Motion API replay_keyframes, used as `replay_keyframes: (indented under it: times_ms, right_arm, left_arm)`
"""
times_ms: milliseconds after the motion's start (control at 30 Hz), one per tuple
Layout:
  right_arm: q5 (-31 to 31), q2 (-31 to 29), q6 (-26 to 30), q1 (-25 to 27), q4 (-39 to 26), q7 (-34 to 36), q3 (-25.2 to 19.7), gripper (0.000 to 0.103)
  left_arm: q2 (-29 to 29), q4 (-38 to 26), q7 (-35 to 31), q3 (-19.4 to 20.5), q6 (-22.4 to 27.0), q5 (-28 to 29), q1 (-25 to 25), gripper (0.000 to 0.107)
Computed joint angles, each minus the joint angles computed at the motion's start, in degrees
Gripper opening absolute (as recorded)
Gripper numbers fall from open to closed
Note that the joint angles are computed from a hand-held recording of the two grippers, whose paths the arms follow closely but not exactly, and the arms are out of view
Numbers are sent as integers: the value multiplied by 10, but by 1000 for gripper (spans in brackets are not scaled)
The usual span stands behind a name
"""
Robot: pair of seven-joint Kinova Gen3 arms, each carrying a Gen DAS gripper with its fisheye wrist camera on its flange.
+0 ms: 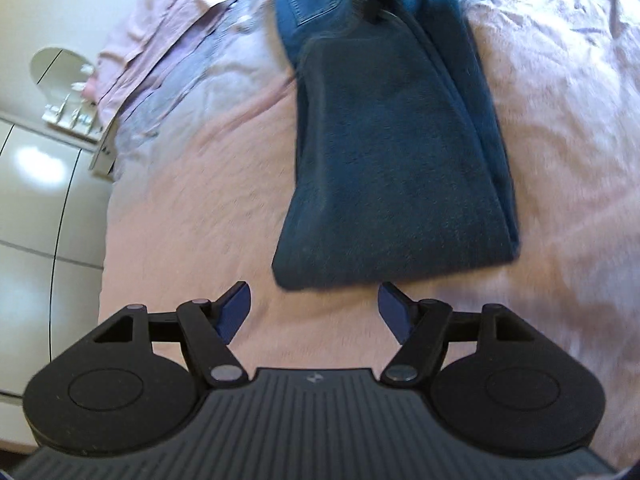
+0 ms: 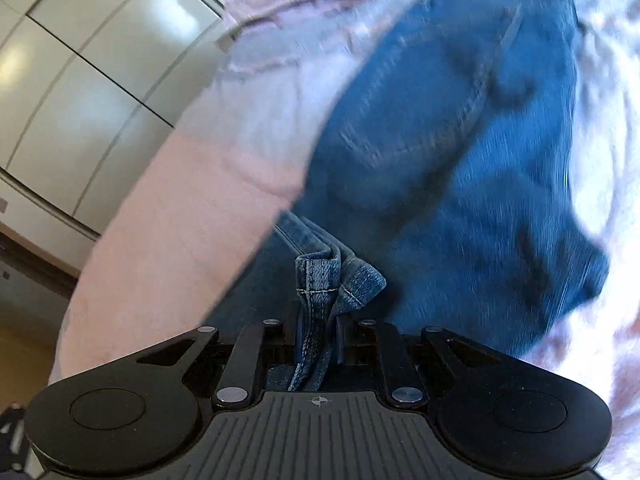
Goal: Fold clothes
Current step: 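Grasp the hem end with the right gripper and fold it toward the waistband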
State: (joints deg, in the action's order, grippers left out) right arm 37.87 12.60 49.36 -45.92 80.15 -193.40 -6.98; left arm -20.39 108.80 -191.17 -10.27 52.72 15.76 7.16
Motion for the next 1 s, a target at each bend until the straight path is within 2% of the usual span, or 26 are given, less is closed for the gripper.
replay_keyframes:
  times_ms: [67, 100, 167, 233, 300, 367, 500, 600, 633, 700, 733, 833, 900, 1000]
  right_arm:
    - [17, -2, 13, 0, -7, -12, -7, 14]
    - [12, -5, 12, 15, -5, -10, -18, 14]
    - [-26, -1, -8, 68, 10, 6, -56, 14]
    - [-73, 4, -26, 117, 21, 44, -92, 14]
    - [-108, -8, -22, 130, 15, 81, -95, 14]
    - [-117, -18, 16, 100, -1, 85, -68, 19]
    - [-92, -40, 109, -6, -33, 81, -8, 25]
    - [-58, -12, 169, -70, -95, 132, 7, 27]
    - [-47, 1, 174, -73, -112, 155, -3, 28]
    - [-17, 24, 167, -52, -129, 202, -50, 36]
    - [-6, 34, 160, -45, -132, 225, -66, 43]
    - [-29, 60, 133, -36, -134, 265, -60, 45]
    - [-71, 81, 158, -52, -166, 302, -25, 45]
    - [-96, 109, 216, -65, -229, 330, -3, 45]
  left_arm:
    - [11, 4, 21, 13, -15, -8, 13, 67]
    - [15, 7, 39, 10, -25, -21, 34, 67]
    - [26, 11, 67, -2, -42, -46, 76, 67]
    - [37, 13, 69, 5, -51, -55, 84, 67]
    - [46, 18, 54, 4, -61, -52, 91, 68]
    - [60, 12, 28, -7, -56, -41, 96, 69]
    - [96, -14, -31, -29, -28, 1, 86, 73]
    - [135, -33, -38, -10, -5, 23, 47, 74]
    - [147, -37, -37, 6, 2, 29, 25, 74]
    - [164, -39, -44, 47, 7, 44, -25, 76]
    - [168, -41, -50, 59, 10, 53, -42, 78]
    - [181, -63, -57, 85, 38, 69, -87, 79]
    - [189, -86, -93, 73, 74, 83, -102, 78]
    - [188, -121, -163, 2, 126, 81, -66, 77]
